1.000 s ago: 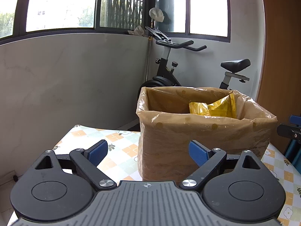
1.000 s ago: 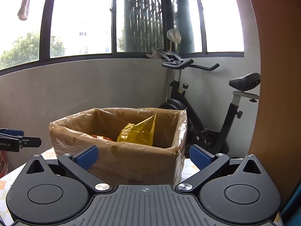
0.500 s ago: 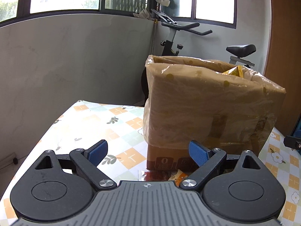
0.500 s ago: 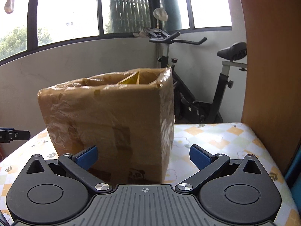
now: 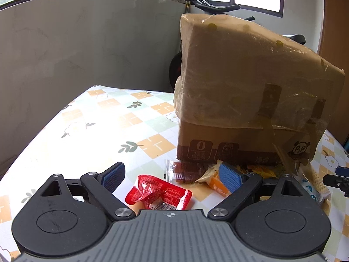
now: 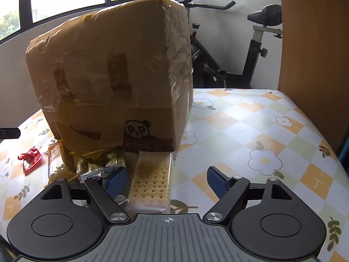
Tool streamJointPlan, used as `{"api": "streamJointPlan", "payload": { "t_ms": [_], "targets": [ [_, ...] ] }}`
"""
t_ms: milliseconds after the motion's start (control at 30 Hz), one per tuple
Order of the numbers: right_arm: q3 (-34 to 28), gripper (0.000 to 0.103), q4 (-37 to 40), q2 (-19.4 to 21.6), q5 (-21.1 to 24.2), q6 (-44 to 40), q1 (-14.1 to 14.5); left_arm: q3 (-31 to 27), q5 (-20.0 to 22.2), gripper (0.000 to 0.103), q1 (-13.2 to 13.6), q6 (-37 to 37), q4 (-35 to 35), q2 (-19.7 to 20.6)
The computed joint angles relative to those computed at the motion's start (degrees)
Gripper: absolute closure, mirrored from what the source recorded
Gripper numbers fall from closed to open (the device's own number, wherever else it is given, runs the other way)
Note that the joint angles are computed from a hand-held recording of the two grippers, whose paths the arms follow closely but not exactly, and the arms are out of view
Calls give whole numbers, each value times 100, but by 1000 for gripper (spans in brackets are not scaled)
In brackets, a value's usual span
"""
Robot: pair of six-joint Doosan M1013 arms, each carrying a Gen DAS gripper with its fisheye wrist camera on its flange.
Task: Organize snacks
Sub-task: 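Move both tools back to the snacks beside the box, then grasp the red sauce packet with the left tool while the right tool grasps the cracker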
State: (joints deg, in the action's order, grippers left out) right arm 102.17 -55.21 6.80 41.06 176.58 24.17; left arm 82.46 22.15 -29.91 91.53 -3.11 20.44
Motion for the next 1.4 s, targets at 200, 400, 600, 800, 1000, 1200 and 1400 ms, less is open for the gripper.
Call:
{"api": "streamJointPlan", "payload": {
  "t_ms": [200,400,600,800,1000,1200,1400],
  "targets": [
    [-151,33,43,190,-209,-166,-102,46,56,9,14,-105,99,17],
    [-266,40,262,380,-186,-643,-135,-8,135,9,34,-382,299,65],
    [-159,55,205,350,-309,-466,-163,-10,124,9,14,-387,395,96],
    [-157,59,-1,368,-184,-378,-73,6,156,9,11,-440,418,124],
    [-93,59,-1,313,-293,-265,-114,88,138,9,32,-372,411,85],
    [-87,59,-13,315,-318,-226,-116,161,213,9,55,-336,368,66],
    [-58,59,-39,298,-389,-147,-135,156,241,12,98,-60,-5,79]
  ]
}}
